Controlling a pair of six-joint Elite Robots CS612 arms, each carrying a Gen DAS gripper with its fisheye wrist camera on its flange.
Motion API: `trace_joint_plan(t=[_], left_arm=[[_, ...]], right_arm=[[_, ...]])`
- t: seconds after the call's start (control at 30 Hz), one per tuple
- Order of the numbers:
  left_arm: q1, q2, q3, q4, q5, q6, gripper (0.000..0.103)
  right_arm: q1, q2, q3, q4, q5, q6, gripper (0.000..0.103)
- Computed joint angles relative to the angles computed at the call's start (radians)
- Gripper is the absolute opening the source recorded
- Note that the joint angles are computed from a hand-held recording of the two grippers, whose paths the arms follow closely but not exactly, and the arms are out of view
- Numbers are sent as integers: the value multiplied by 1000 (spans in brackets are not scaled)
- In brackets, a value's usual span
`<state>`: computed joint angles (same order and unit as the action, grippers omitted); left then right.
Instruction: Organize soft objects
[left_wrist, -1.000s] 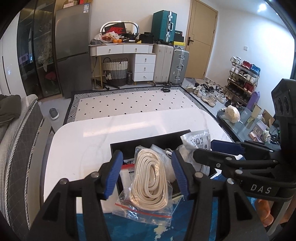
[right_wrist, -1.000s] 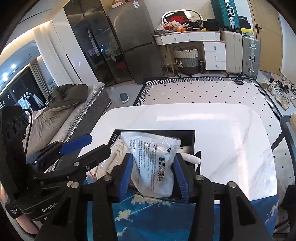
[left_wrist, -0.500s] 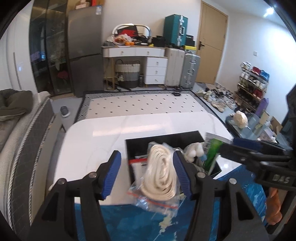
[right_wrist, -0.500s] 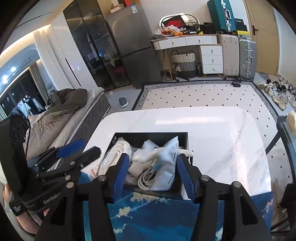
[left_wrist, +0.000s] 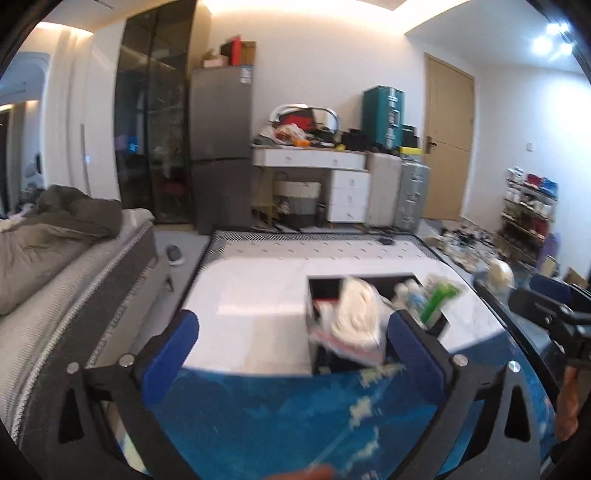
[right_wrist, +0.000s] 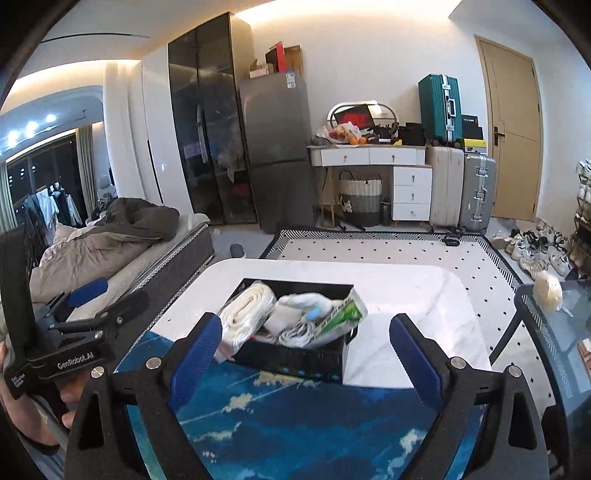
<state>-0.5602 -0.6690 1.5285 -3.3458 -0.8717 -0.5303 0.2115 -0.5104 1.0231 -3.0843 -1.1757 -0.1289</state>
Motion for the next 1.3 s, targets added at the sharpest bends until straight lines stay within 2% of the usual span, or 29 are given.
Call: trace_joint_plan(t=[0.03,0.23,0.3,0.57,1.3], left_arm=[[-2,1,4,-17,-9,18,103],[-30,20,31,-186,87,142,103],[-35,26,25,-207,102,144,103],[-46,39,9,-209,125,150,103],[-58,44,8,-231,144,169,103]], right_arm=[[-2,-5,17,-19,2,5,94],[-8,-24,110,-148,0,-7,94],[-6,-22,130,-209,-14,-14,94],[-4,-12,132,-268,-16,-42,94],[-3,-11,127,-265,-10,-39,94]])
